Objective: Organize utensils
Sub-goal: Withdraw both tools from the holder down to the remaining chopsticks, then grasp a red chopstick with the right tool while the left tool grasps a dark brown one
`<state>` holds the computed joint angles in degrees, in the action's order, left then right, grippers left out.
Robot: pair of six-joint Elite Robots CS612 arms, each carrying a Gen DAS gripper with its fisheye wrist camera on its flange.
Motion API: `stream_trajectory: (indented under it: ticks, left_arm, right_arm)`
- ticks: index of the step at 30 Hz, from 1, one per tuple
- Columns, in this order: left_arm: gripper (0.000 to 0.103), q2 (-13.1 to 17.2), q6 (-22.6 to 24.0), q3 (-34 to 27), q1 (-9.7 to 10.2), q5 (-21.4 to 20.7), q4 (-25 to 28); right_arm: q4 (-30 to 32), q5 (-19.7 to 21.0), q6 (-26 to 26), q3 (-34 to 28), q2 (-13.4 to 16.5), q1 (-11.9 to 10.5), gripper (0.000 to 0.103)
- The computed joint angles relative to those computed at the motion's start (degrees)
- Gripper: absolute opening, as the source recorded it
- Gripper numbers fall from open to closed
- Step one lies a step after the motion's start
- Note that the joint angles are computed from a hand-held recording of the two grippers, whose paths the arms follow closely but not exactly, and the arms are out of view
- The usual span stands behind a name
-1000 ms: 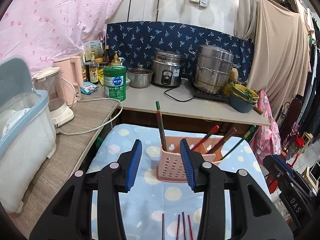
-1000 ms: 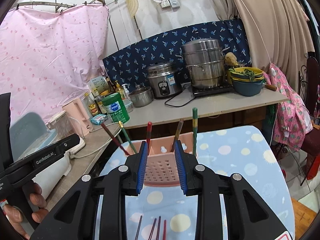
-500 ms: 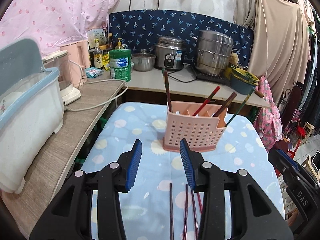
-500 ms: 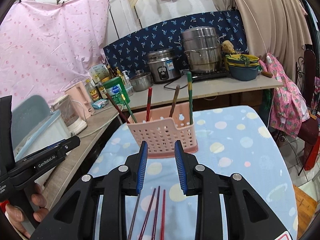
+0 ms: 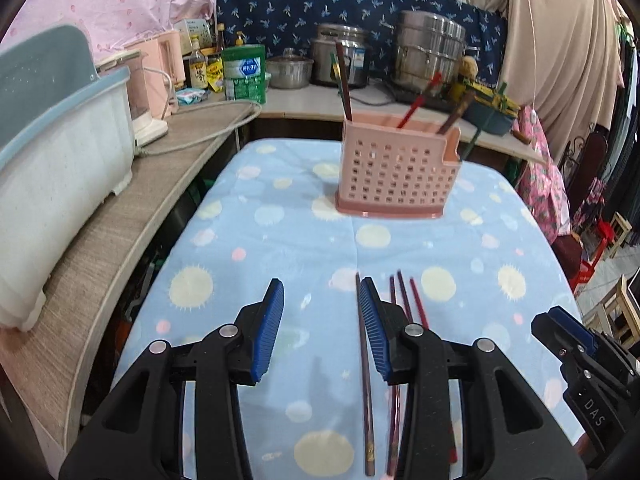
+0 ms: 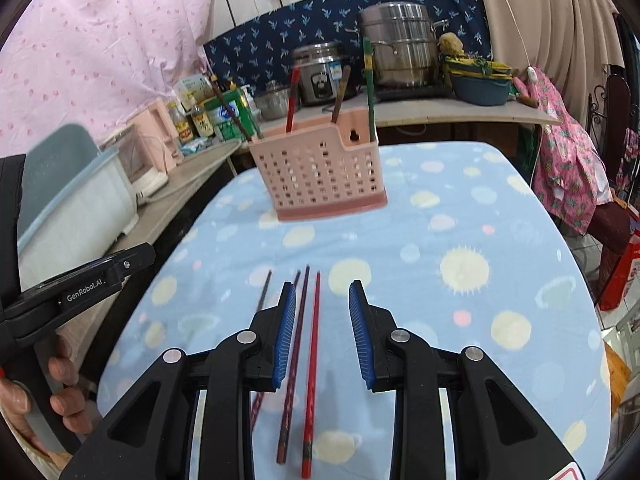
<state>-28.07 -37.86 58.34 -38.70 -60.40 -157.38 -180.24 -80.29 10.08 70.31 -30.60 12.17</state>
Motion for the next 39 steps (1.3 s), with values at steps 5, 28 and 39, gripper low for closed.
stream_trajectory:
  ticks: [5, 28, 39]
  left_arm:
    - [0.038, -0.53, -1.16, 2.38, -0.39, -2.04, 0.96]
    - [0.038, -0.68, -3.56, 6.18, -1.49, -8.29, 4.87]
    - [0.048, -0.42, -2.74, 6.25, -1.88, -9.02, 5.01]
  right_arm:
    - [1.35, 0.60, 0.12, 2.36, -0.23, 0.09, 0.028]
    - [6.08, 1.87, -2.20, 7.30, -0.53, 1.14, 0.028]
    - [6.99, 0.13, -2.75, 6.96, -0.05, 1.51, 0.020]
